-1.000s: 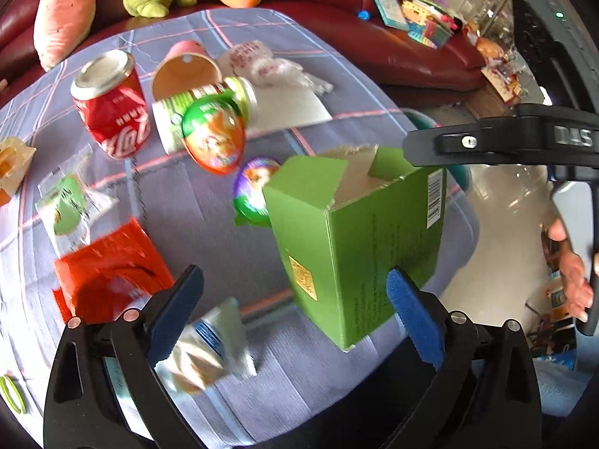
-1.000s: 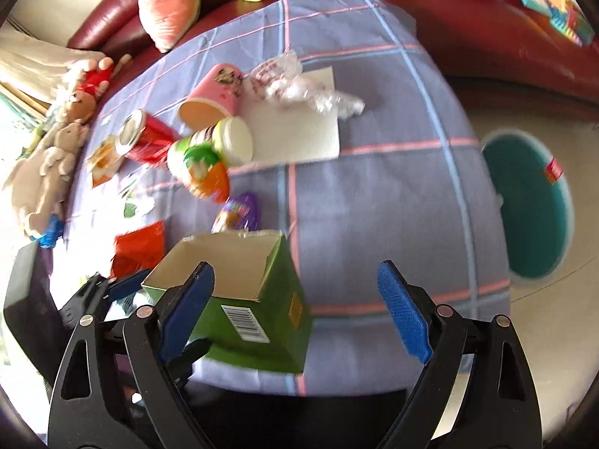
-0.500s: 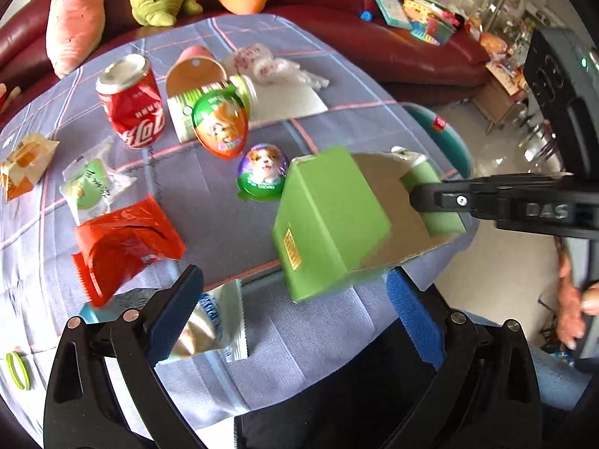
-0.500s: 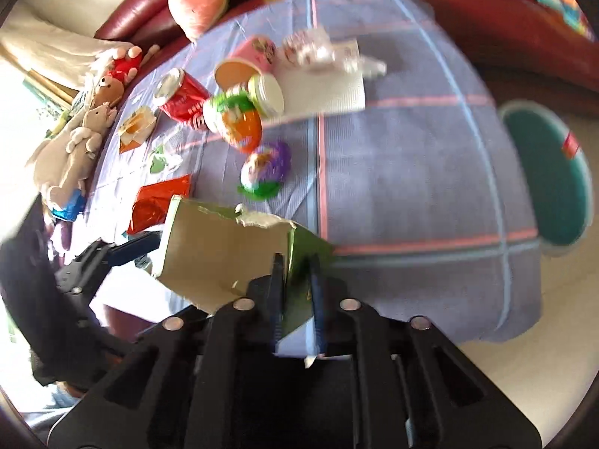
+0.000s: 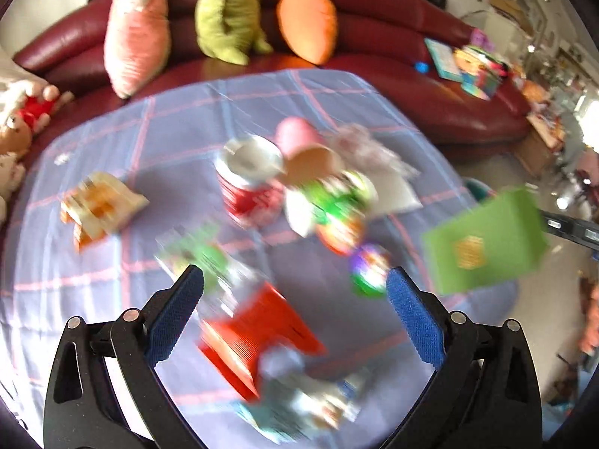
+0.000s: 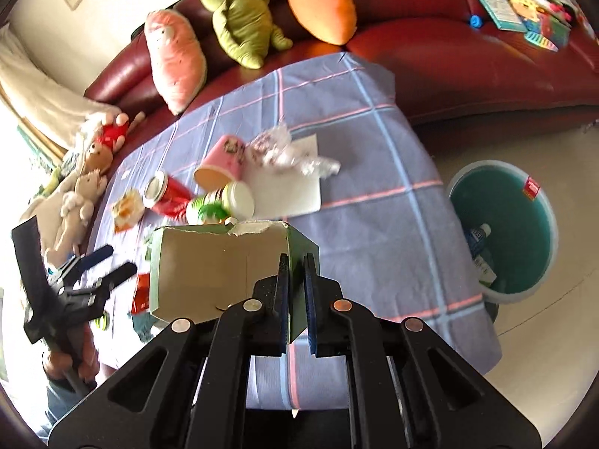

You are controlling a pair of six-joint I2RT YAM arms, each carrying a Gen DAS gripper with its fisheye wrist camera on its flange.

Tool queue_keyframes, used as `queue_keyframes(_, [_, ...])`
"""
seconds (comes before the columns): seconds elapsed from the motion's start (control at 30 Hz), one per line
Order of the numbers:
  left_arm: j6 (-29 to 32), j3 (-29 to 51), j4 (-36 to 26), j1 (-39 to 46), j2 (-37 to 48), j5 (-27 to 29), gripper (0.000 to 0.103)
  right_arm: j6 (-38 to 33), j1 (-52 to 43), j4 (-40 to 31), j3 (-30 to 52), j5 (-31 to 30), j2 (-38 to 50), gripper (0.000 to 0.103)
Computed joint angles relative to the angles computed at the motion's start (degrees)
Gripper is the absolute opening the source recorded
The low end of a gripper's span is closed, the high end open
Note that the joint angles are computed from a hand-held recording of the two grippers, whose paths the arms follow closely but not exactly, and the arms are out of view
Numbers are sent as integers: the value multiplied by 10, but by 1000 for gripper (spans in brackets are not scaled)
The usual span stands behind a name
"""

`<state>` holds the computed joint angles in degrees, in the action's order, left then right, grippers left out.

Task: Collect trash
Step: 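Grasp the green box with the right tool and lift it, then grasp the red cola can with the left tool, then carry the can with left tool while right tool carries green box, drop both in bin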

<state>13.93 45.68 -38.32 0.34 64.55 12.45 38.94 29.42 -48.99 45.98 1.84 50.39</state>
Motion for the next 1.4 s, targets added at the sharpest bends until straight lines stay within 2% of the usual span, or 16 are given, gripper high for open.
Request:
queue_keyframes(0.23, [49,83,72,21,155,-31,97,-41,-66,20,31,-33,60,7])
queue_keyframes(0.47, [102,117,111,-15,232,-55,94,-57,-98,50,47,-61,126,7])
queue_keyframes(0.5, [107,122,117,-18,241,-56,84,-58,-103,56,49,-64,133,7])
queue_keyframes(0.53, [112,133,113,-20,257,-51,64,-59,-106,60,49,-66,139,7])
queue_keyframes(0.57, [115,145,104,-19,272,-42,61,-59,-109,64,49,-68,144,7])
queue_keyframes(0.67, [116,138,122,-21,271,-40,61,-59,-120,77,46,-78,157,7])
queue_keyframes(0.8, [84,119,132,-9,239,-40,60,-63,-133,87,43,-87,162,7])
queue_keyframes(0.97, [40,120,98,5,169,-7,60,-81,-163,92,41,-108,147,7])
queue_keyframes(1.1, [7,136,57,-25,124,19,61,-99,-204,86,32,-125,114,7])
queue_keyframes(1.23, [-36,153,38,-103,119,24,61,-136,-291,61,15,-160,60,7])
queue_keyframes(1.4, [-100,173,59,-244,158,-12,61,-245,-503,4,4,-246,12,7])
